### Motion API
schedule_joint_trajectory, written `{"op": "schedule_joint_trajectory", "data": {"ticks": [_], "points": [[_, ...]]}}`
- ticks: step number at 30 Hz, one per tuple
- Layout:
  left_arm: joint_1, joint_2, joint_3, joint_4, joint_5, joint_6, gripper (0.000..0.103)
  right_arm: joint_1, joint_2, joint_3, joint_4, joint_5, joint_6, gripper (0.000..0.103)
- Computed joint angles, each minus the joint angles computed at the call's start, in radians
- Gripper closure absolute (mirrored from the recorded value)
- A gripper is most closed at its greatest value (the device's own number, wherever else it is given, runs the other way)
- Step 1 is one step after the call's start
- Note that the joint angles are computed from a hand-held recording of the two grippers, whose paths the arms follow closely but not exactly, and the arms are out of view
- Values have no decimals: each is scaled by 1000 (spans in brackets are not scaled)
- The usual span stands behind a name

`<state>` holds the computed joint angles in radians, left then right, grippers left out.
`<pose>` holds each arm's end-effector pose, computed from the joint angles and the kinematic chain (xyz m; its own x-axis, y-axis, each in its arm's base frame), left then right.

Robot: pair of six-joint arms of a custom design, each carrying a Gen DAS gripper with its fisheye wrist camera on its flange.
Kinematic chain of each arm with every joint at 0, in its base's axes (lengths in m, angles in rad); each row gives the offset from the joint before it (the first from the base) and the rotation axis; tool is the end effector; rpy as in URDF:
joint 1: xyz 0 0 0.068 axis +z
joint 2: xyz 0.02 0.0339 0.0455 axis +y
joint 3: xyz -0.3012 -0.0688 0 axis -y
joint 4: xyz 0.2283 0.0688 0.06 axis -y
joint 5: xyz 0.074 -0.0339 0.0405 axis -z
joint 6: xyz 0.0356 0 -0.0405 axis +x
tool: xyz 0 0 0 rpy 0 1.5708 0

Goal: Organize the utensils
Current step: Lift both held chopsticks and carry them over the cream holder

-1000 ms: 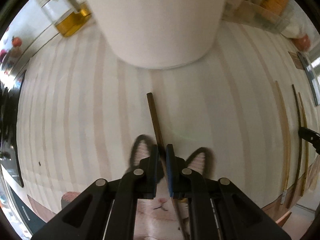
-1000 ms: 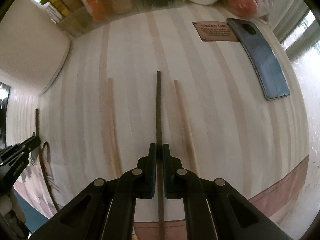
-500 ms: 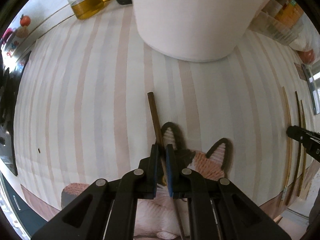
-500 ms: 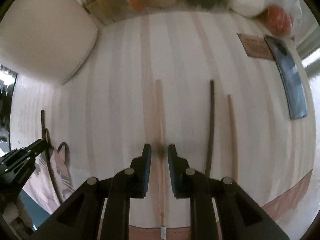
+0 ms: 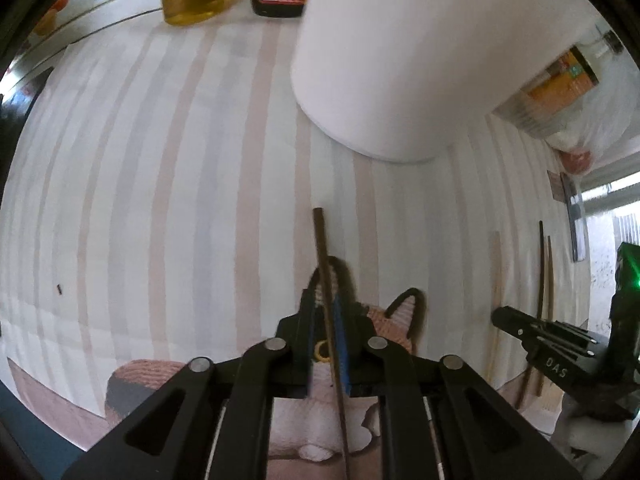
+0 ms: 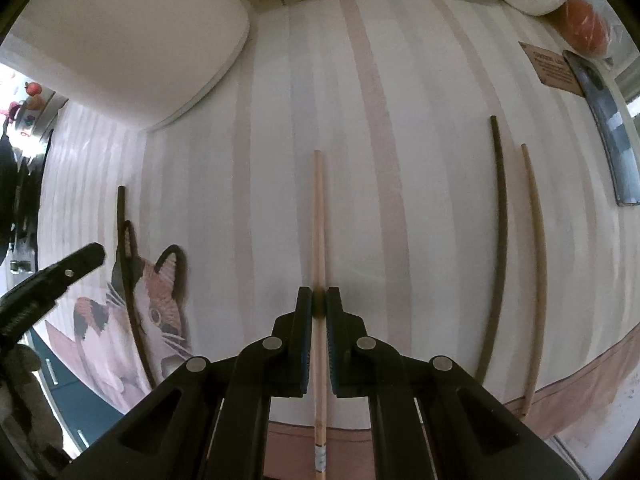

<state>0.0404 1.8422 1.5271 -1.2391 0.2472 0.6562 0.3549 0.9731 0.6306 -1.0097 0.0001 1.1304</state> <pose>0.3383 0.0050 0.2815 -0.8130 0.5592 -0.1624 0.5817 0.7924 -0.1837 0.1026 0.0380 0.2353 -0.7045 0.7036 -0.0925 0.6799 0.7066 0.1961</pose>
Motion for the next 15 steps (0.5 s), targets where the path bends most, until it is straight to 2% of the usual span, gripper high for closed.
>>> {"op": "schedule_joint_trajectory", "data": {"ticks": [1, 2, 5, 6, 9, 11, 13, 15], "points": [[3, 5, 2, -4, -4, 5, 80, -3, 2, 6, -4, 0, -3, 96], [2, -1, -14, -2, -13, 7, 77, -1, 4, 13, -7, 0, -3, 96], [-19, -39, -89, 20, -41, -6, 77, 21, 57, 31, 29, 0, 3, 96], [-44, -41, -101, 36, -48, -23, 77, -18, 30, 11, 21, 4, -40, 96], [-99, -94, -191, 133, -103, -32, 77, 41, 82, 44, 25, 31, 4, 96], [-120, -135, -250, 207, -129, -24, 81, 55, 100, 41, 40, 39, 12, 96], [-130, -164, -291, 262, -165, -7, 96, 93, 128, 51, 55, 49, 49, 96], [-133, -171, -306, 265, -163, -10, 97, 148, 152, 60, 78, 45, 109, 96]]}}
